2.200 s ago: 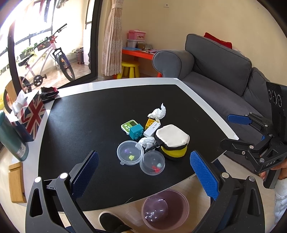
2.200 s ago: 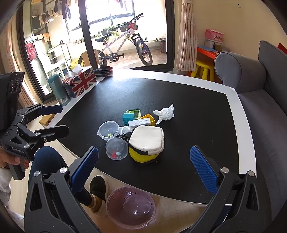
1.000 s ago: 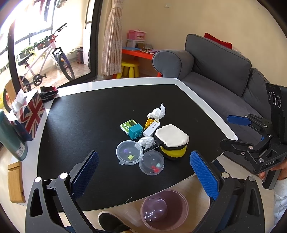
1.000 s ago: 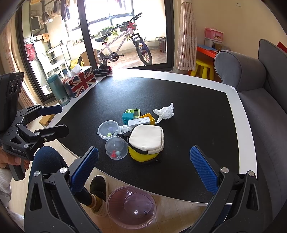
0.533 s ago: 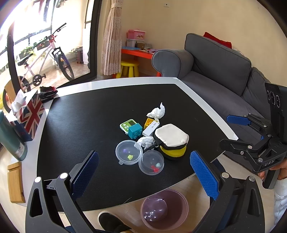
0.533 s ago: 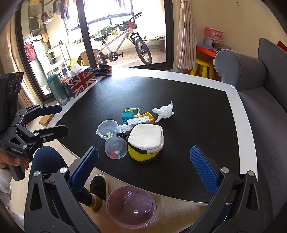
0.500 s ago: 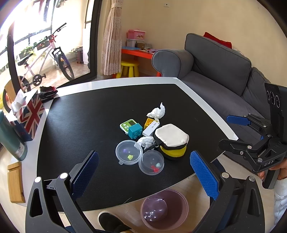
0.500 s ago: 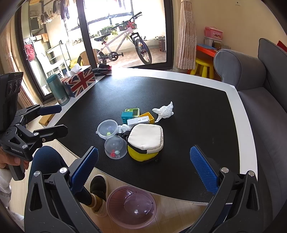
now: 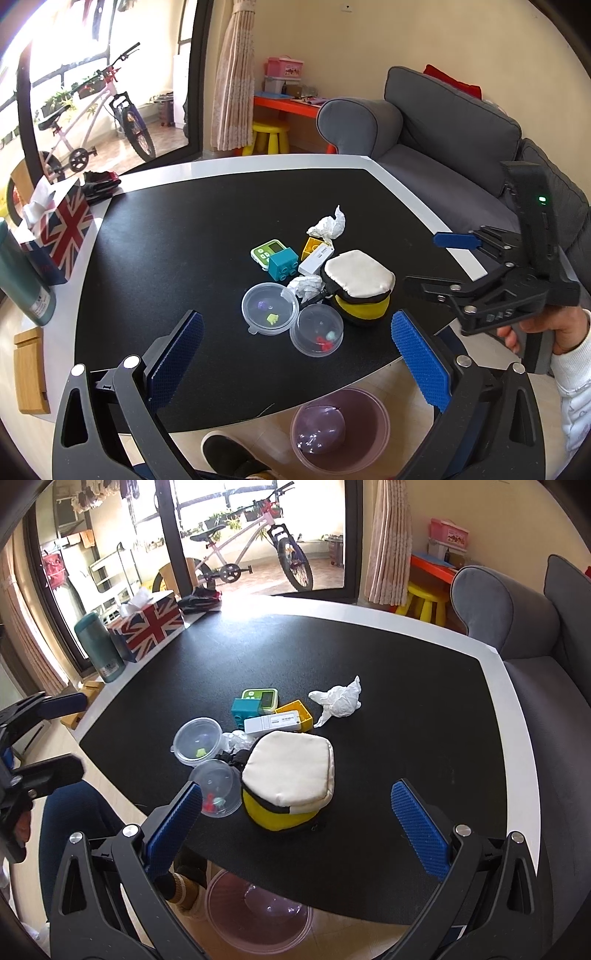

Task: Collect trash
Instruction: 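Reach the right gripper to the cream cloth cover and grasp it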

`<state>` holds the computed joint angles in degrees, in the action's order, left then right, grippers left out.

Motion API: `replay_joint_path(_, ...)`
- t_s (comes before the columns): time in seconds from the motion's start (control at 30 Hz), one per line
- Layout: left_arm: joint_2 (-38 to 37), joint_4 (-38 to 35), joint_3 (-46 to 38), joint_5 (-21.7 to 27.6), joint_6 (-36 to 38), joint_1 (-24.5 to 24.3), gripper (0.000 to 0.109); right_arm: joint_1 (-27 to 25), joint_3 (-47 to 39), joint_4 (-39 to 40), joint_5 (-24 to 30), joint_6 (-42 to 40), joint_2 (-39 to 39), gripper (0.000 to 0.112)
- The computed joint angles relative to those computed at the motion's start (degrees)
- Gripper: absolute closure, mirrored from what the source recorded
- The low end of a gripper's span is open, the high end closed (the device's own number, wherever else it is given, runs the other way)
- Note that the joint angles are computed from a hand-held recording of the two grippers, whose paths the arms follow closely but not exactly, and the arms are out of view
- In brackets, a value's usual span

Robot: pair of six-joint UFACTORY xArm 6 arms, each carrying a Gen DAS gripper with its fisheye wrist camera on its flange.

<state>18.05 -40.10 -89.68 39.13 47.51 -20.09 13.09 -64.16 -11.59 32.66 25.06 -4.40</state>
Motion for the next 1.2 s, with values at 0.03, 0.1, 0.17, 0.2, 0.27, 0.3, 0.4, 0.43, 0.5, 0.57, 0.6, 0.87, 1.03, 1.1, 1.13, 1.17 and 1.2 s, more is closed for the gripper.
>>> replay_joint_path(0.03, 0.0, 0.1, 0.0, 0.0, -0.1, 0.0, 0.011, -0.1, -1.0, 0.4, 0.5, -0.3, 1.1, 0.012)
replay_joint_path(0.1, 0.1, 0.2, -0.1, 0.0, -0.4, 0.1, 0.011, -0.4, -2.9, 2.2, 1.3, -1.7, 3.2, 0.012)
replay_joint_path(0.17, 0.4, 0.5, -0.4, 0.1, -0.8, 0.2, 0.011, -0.6, -4.8, 3.4, 2.3, -2.8, 5.3, 0.012)
replay_joint_path(0.2, 0.5, 0.6, -0.4, 0.2, -0.9, 0.3, 0.011, -0.6, -5.8, 3.8, 2.8, -3.2, 6.3, 0.012)
replay_joint_path(0.27, 0.5, 0.7, -0.4, 0.1, -1.0, 0.4, 0.011, -0.7, -8.0, 5.4, 4.2, -4.6, 8.4, 0.012)
replay_joint_path(0.3, 0.6, 0.8, -0.4, 0.2, -1.2, 0.4, 0.011, -0.8, -9.2, 5.8, 5.0, -5.1, 9.5, 0.012)
replay_joint_path(0.4, 0.8, 0.8, -0.7, 0.3, -1.4, 0.5, 0.011, -0.8, -11.6, 7.3, 6.9, -6.5, 12.0, 0.012)
replay_joint_path(0.43, 0.8, 0.8, -0.6, 0.3, -1.4, 0.5, 0.011, -0.8, -12.4, 7.9, 7.5, -6.9, 12.8, 0.012)
replay_joint_path(0.5, 0.9, 0.9, -0.6, 0.3, -1.5, 0.5, 0.011, -0.9, -13.8, 8.3, 9.1, -6.9, 14.3, 0.012)
replay_joint_path(0.57, 0.9, 1.1, -0.5, 0.4, -1.6, 0.5, 0.011, -1.0, -14.8, 8.8, 10.5, -7.3, 15.6, 0.012)
replay_joint_path(0.6, 0.9, 1.1, -0.5, 0.5, -1.7, 0.5, 0.011, -1.0, -15.3, 8.5, 11.1, -7.2, 16.1, 0.012)
replay_joint_path(0.87, 1.6, 1.8, -0.8, 0.8, -2.6, 0.5, 0.011, -1.4, -15.8, 12.1, 11.0, -9.8, 17.7, 0.012)
replay_joint_path(1.03, 2.1, 2.2, -1.3, 1.1, -3.1, 0.5, 0.011, -1.3, -15.4, 11.3, 10.0, -9.5, 17.4, 0.022)
replay_joint_path(1.1, 2.3, 2.1, -1.3, 1.3, -3.1, 0.5, 0.011, -1.3, -15.2, 11.0, 9.9, -9.2, 17.2, 0.029)
replay_joint_path(1.13, 2.3, 2.1, -1.4, 1.3, -3.1, 0.4, 0.011, -1.3, -15.1, 10.8, 9.7, -9.1, 17.1, 0.030)
replay_joint_path(1.17, 2.4, 2.2, -1.5, 1.3, -3.1, 0.4, 0.011, -1.2, -14.9, 10.6, 9.5, -9.1, 17.0, 0.031)
replay_joint_path(1.2, 2.5, 2.2, -1.5, 1.3, -3.2, 0.4, 0.011, -1.1, -14.8, 10.3, 9.2, -9.0, 16.9, 0.032)
